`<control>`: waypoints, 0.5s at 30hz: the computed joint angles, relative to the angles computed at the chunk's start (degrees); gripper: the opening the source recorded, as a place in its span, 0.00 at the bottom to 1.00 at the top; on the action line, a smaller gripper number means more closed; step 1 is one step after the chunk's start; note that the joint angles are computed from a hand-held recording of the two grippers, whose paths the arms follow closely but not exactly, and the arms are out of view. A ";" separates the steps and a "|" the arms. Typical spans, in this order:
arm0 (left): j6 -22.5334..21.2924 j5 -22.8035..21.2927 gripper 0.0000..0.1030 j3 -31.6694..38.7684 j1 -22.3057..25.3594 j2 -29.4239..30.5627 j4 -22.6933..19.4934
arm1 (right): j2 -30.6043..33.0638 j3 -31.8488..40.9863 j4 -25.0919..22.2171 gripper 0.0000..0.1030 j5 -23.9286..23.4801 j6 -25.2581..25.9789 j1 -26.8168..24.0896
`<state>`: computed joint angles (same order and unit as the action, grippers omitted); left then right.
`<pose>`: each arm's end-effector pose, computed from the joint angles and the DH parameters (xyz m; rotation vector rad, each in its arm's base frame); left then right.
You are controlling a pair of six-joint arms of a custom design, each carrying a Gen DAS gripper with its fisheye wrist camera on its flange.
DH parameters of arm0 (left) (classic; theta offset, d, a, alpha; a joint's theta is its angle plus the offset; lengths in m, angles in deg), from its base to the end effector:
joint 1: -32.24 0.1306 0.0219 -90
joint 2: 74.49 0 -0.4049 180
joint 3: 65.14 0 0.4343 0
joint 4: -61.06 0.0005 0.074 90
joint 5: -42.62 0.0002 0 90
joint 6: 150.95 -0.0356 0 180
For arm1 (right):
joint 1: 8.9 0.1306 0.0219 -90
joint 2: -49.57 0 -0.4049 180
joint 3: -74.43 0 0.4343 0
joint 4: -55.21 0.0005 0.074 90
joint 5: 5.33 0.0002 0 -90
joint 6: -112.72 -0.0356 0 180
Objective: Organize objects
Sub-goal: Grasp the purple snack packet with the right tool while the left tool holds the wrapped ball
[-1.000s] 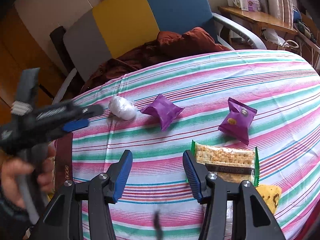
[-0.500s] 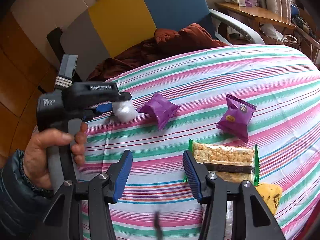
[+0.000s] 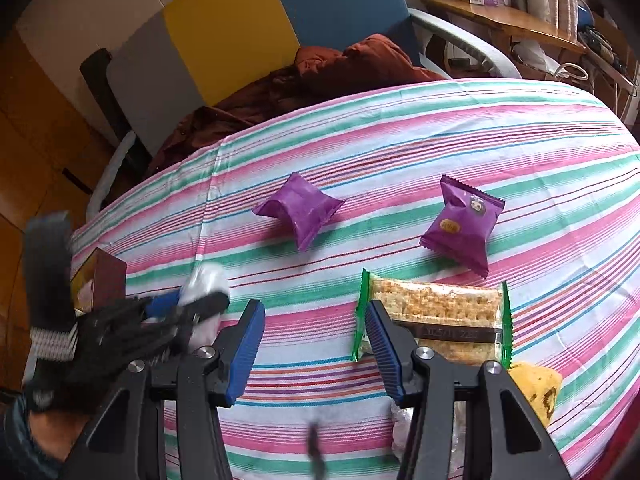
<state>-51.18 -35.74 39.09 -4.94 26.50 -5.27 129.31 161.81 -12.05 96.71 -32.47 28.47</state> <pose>0.4589 -0.3577 0.4555 0.7153 2.6505 -0.5181 0.3506 0.2578 0.4928 0.4778 2.5657 0.3218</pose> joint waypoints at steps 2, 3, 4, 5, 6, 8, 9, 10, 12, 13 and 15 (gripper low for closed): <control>0.24 0.51 0.34 -1.59 0.13 -1.18 0.86 | 0.82 1.48 -0.43 0.51 -0.06 2.61 -0.31; 0.28 0.68 0.34 -2.15 0.14 -1.60 1.18 | 1.64 2.60 -1.02 0.51 0.34 4.65 -0.43; 0.29 1.00 0.34 -2.41 0.31 -1.86 1.17 | 2.45 3.56 -1.44 0.51 0.60 6.47 -0.55; 0.53 1.29 0.34 -2.45 0.35 -1.88 1.12 | 3.52 4.68 -1.73 0.51 0.50 8.98 -0.99; 0.79 1.77 0.34 -2.50 0.56 -1.87 1.09 | 4.75 5.75 -2.00 0.51 -0.44 11.48 -1.71; 1.13 2.54 0.34 -2.25 0.89 -1.49 1.15 | 7.35 7.76 -3.00 0.51 -2.32 15.13 -3.10; 1.21 2.75 0.34 -2.21 1.01 -1.44 1.14 | 8.78 8.74 -3.45 0.51 -3.04 17.12 -3.77; 1.29 2.84 0.34 -2.21 1.07 -1.49 1.12 | 9.94 9.52 -3.90 0.51 -3.65 18.58 -4.20; 1.40 2.85 0.35 -2.29 1.04 -1.52 1.23 | 12.81 11.67 -5.54 0.51 -4.85 21.54 -5.12; 1.41 2.94 0.36 -2.26 1.06 -1.48 1.21 | 13.91 12.51 -6.11 0.51 -5.05 22.55 -5.43; 2.02 3.78 0.36 -2.33 1.43 -1.49 1.17 | 16.10 14.17 -7.44 0.51 -5.30 24.68 -5.91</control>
<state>-49.17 -31.96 36.77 -3.51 25.00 -4.10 145.41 175.98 -19.49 91.41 -7.78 22.56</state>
